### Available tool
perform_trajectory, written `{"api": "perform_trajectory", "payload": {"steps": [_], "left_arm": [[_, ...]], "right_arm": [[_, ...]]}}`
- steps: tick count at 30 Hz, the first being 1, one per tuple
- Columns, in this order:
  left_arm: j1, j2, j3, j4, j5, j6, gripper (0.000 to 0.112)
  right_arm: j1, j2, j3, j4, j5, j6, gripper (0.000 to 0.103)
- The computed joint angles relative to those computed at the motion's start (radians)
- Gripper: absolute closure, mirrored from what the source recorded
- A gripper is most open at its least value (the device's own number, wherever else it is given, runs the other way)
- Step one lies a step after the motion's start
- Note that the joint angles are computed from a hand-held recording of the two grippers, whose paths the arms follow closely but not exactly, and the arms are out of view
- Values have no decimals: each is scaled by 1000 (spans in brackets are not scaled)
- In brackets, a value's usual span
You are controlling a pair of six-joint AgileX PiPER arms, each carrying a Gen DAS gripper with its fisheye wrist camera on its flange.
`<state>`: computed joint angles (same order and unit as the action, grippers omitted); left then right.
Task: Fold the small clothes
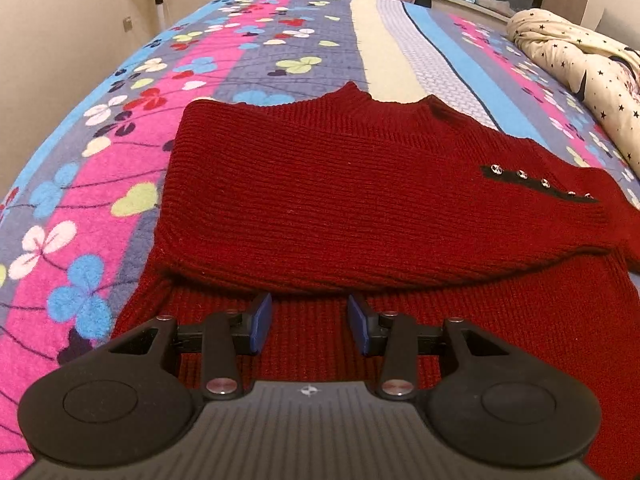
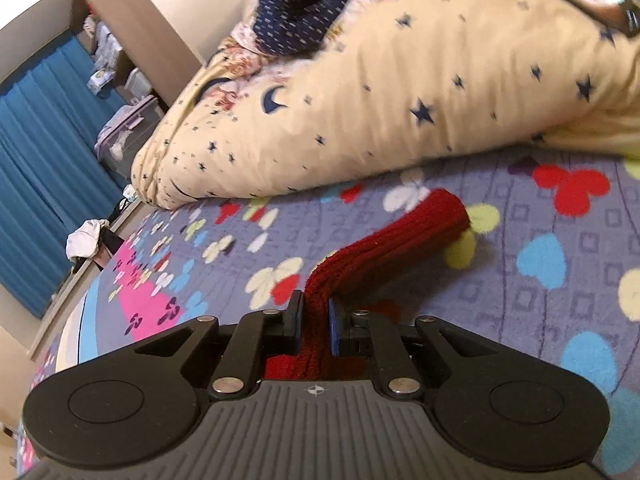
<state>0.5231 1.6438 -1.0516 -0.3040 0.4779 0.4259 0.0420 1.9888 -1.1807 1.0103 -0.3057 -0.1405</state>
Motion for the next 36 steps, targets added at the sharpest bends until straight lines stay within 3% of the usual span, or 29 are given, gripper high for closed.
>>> {"api": "perform_trajectory", "payload": {"steps": [13,16,18,20,23,26,30,36], "left_arm": [[35,5,-46,-29,67,7,66],[63,-1,-65,-58,75,18,66],[80,-6,-73,-56,67,13,66],[111,6,-101,-49,72,-5,66],[171,44,-171,-66,117,-26,66],[224,81,-238,-95,162,-38,66],[290,138,-328,-213,250,6,66],[354,239,-400,-502,371,192,68]], "right_arm": [[365,-142,-109,346,-132,-556,91],[479,-120,-147,284,-134,-543,91],[566,-94,-170,85,-56,-485,91],[628,-42,-246,-115,142,-465,88],[694,95,-401,-415,442,-264,87],[740,183,-534,-670,657,-37,87],[744,181,-568,-765,704,37,82],[678,71,-455,-832,651,176,81]]}}
